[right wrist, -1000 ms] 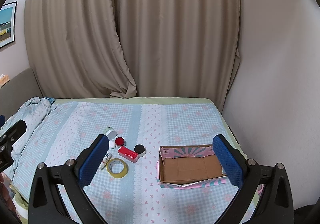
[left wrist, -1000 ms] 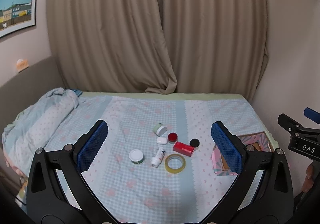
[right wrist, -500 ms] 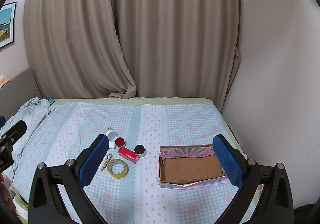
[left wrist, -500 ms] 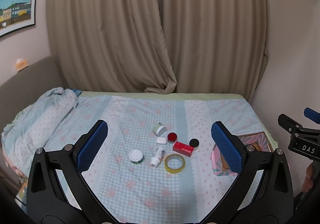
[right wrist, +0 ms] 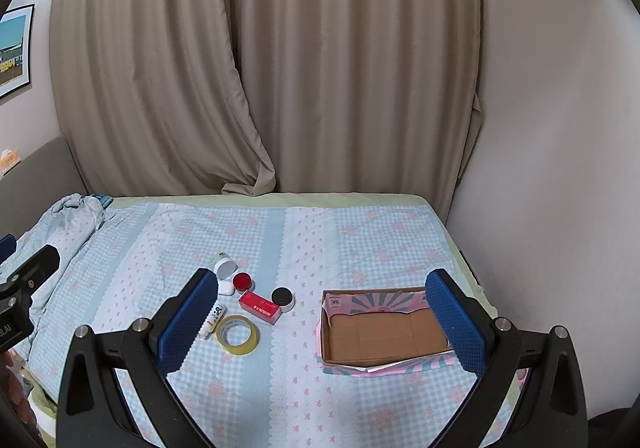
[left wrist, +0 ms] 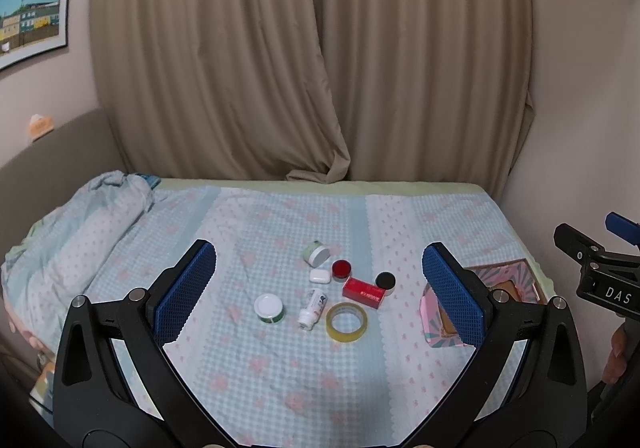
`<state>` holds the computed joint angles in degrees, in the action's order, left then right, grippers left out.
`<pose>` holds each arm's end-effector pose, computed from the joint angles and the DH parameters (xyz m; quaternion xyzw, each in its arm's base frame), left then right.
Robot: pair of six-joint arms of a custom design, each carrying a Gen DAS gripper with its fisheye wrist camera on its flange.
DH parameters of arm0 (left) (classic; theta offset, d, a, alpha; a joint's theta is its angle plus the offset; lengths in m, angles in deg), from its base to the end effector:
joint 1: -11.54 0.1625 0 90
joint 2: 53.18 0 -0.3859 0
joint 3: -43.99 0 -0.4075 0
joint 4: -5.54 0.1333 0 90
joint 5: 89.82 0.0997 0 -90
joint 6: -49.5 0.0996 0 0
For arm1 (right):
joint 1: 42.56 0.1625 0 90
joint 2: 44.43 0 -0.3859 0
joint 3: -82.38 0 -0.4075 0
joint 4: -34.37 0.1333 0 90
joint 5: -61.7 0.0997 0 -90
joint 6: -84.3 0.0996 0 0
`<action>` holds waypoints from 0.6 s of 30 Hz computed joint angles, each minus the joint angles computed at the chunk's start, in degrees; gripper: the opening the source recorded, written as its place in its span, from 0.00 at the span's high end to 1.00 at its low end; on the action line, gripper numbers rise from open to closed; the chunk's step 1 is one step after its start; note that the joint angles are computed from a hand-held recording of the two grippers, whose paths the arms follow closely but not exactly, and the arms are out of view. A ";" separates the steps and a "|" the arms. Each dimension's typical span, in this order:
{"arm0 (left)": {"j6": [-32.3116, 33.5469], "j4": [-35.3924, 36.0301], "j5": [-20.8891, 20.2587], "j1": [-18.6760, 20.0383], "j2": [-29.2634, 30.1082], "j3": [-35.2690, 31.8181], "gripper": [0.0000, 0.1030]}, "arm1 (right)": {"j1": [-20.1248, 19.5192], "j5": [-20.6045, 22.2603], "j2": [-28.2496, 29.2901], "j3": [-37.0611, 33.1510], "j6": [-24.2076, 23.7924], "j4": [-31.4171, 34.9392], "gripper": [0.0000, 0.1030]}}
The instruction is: Organize rigid objects
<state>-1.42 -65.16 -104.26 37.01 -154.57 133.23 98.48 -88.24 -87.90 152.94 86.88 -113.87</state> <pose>-0.2786 -0.3872 0.5895 0.1314 0.7787 -0.4907 0.3682 0.6159 -0.4375 0.2513 0.2202 -0.8160 0.4246 0.3246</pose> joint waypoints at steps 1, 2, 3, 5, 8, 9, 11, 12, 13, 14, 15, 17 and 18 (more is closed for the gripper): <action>0.02 -0.06 -0.01 0.00 0.00 0.02 0.01 | 0.10 -0.10 -0.04 0.39 -0.05 -0.43 0.00; 0.10 -0.17 -0.05 0.00 -0.02 0.06 0.01 | 0.13 -0.12 -0.13 0.50 -0.09 -0.48 0.00; 0.28 -0.34 -0.11 0.03 -0.03 0.06 0.01 | 0.12 -0.12 -0.13 0.49 -0.13 -0.55 0.00; 0.47 -0.40 -0.26 0.10 0.05 -0.03 0.01 | 0.21 -0.21 -0.08 0.42 0.21 -0.36 0.00; 1.04 -0.83 -0.36 0.21 0.19 -0.18 0.01 | 0.25 -0.29 -0.05 0.38 0.28 -0.32 0.00; 1.08 -0.93 -0.31 0.24 0.23 -0.18 0.01 | 0.28 -0.33 -0.03 0.38 0.38 -0.28 0.00; 1.39 -1.21 -0.33 0.22 0.17 -0.05 0.01 | 0.30 -0.32 -0.05 0.47 0.38 -0.37 0.00; 1.73 -1.57 -0.36 0.23 0.11 0.08 0.01 | 0.29 -0.32 -0.07 0.47 0.40 -0.35 0.00; 1.71 -1.52 -0.40 0.17 0.06 0.15 0.01 | 0.28 -0.30 -0.09 0.50 0.36 -0.39 0.00; 1.70 -1.53 -0.45 0.18 0.07 0.17 0.01 | 0.28 -0.36 -0.06 0.46 0.30 -0.41 0.00; 2.00 -1.92 -0.53 0.28 0.18 0.19 0.01 | 0.27 -0.39 -0.06 0.43 0.25 -0.37 0.00; 2.32 -2.28 -0.71 0.33 0.16 0.34 0.01 | 0.26 -0.39 -0.16 0.54 0.53 -0.17 0.00; 2.54 -2.49 -0.76 0.39 0.24 0.29 0.01 | 0.25 -0.39 -0.20 0.53 0.74 0.01 0.00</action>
